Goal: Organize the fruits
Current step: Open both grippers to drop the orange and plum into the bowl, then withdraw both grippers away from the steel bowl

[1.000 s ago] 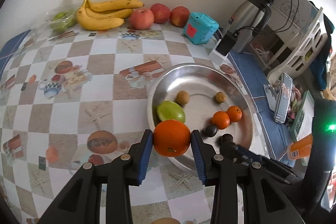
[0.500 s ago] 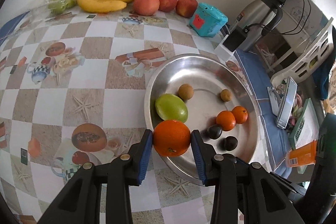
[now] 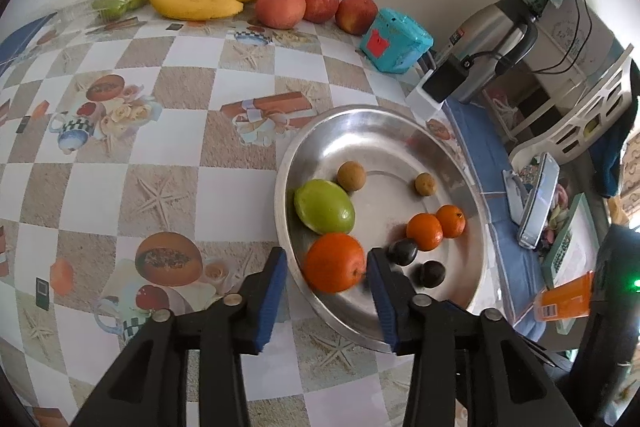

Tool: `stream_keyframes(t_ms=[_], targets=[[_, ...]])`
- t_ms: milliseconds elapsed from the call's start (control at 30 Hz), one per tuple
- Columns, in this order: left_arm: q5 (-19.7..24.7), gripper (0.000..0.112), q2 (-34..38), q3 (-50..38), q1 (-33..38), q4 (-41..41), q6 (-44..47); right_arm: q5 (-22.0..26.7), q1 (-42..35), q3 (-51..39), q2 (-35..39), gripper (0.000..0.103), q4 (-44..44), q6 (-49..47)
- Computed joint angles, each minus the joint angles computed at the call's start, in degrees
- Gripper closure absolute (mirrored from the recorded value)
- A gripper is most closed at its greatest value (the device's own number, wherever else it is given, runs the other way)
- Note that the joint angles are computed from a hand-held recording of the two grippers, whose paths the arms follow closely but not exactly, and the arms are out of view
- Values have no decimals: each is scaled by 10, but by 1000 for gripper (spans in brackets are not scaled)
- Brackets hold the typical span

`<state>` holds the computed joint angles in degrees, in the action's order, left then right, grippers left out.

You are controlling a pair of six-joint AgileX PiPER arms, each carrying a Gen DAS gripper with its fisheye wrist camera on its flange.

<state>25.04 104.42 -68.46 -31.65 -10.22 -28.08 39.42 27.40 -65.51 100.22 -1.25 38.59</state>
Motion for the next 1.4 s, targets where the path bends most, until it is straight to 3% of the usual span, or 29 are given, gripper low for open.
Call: stream_keyframes(t_ms=[33, 200, 300, 367, 433, 500, 567, 667, 733, 967, 1100, 1400], targets=[[-3, 63, -5, 3, 2, -4, 4, -1, -1, 1, -1, 66, -1, 1], [-2, 59, -19, 10, 10, 20, -24, -6, -3, 5, -5, 62, -6, 9], [19, 54, -24, 9, 9, 97, -99, -10, -1, 6, -7, 49, -16, 18], [40, 53, -27, 9, 9, 153, -153, -12, 0, 7, -9, 48, -23, 25], [78, 50, -22, 2, 7, 207, -204, -13, 0, 7, -10, 47, -29, 30], [159, 49, 1, -25, -8, 289, -264, -13, 1, 7, -9, 46, -31, 31], [214, 49, 24, -42, -17, 330, -287, -11, 2, 5, -8, 46, -33, 30], [255, 48, 44, -46, -12, 330, -278, -10, 8, 1, -5, 44, -42, 33], [272, 46, 52, -44, -8, 326, -271, -9, 13, -2, -4, 28, -49, 39], [283, 38, 52, -26, 3, 344, -282, -3, 33, -11, 2, 26, -80, 49], [286, 32, 44, -22, 5, 353, -290, 1, 54, -17, 4, 9, -120, 70], [280, 31, 3, 9, 2, 363, -310, 5, 78, -21, 3, 9, -160, 98]])
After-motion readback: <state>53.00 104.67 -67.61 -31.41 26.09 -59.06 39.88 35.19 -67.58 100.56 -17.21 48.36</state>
